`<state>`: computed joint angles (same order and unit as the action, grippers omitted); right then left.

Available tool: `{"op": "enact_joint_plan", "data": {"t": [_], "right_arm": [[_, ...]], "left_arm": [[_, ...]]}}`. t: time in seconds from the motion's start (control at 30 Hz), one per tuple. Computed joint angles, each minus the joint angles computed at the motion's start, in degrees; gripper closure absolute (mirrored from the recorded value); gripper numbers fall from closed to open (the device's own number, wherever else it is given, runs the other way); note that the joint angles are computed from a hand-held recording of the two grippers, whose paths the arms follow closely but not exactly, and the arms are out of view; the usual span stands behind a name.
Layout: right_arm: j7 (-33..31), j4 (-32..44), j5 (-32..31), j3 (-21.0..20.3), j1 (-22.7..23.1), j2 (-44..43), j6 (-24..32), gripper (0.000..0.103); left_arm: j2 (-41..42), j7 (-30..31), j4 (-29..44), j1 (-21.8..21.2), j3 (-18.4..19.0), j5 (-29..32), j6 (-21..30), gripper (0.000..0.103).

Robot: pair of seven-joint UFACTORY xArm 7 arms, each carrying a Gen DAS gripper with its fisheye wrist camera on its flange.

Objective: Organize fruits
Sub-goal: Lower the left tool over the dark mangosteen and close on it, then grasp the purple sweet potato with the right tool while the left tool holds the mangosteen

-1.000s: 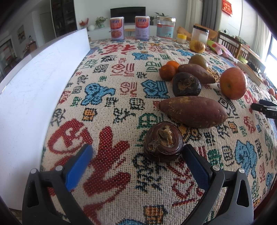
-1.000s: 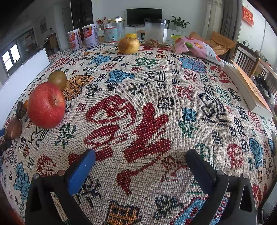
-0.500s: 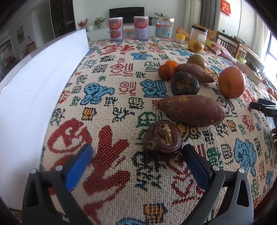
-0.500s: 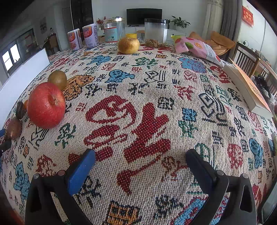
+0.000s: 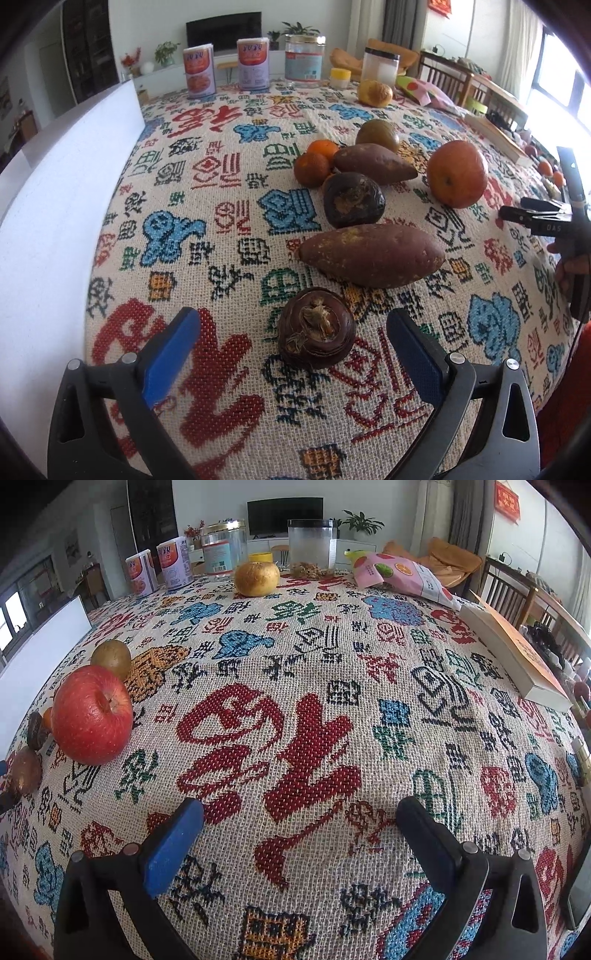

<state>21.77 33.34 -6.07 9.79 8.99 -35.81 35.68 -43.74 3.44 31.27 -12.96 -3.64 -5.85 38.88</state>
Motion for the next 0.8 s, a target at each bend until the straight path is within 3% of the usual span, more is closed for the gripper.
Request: {"op": "enact_joint_plan", "data": {"t": [0.03,0.07,0.13,0.17,0.37,0.5,0.53,0.6,0.7,0.8], "right_arm": [[0.0,0.0,0.0,0.0,0.0,0.0,0.0,0.0],[0.0,0.0,0.0,0.0,0.0,0.0,0.0,0.0],[0.1,0.0,0.0,0.0,0.0,0.1,0.0,0.0],[0.0,0.0,0.0,-0.1,0.0,0.0,0.0,0.0],[0.0,0.8,-0.6,0.3,-0.2,1.0,0.2,0.0],[4.0,3.2,-0.3,1.5,-0.9,2.6,2.5,0.001],[4.2,3.5,1.3,0.6,0.1,2.6,1.7,0.003],[3.2,4.9,6.0,-2.0,3.1,3.1,-0.1,0.02],[1.8,12.3,9.2,-2.2,5.7,6.7,1.1,0.025],[-4.5,23.1,12.4,-1.6,10.4,13.2,5.1,0.029]], "left_arm": [[0.0,0.1,-0.2,0.1,-0.5,0.6,-0.1,0.011],[0.0,0.2,-0.5,0.3,-1.0,1.3,-0.2,0.03],[-0.5,0.8,-1.4,-0.6,-0.1,0.5,-1.5,0.043],[-0.5,0.9,-1.4,-0.9,0.2,0.0,-1.6,0.058],[-1.6,-4.2,-2.0,2.2,-0.5,0.4,-2.5,0.061],[-1.9,-4.9,-1.7,3.8,1.0,1.2,-0.8,0.061],[-2.1,-4.8,-1.9,4.4,1.1,1.7,-0.6,0.061],[-2.4,-4.4,-2.4,4.7,1.6,1.9,-0.5,0.061],[-3.7,-3.4,-3.7,4.5,1.7,2.1,-1.4,0.061],[-4.8,-2.6,-4.6,4.1,2.1,1.9,-1.8,0.061]]}}
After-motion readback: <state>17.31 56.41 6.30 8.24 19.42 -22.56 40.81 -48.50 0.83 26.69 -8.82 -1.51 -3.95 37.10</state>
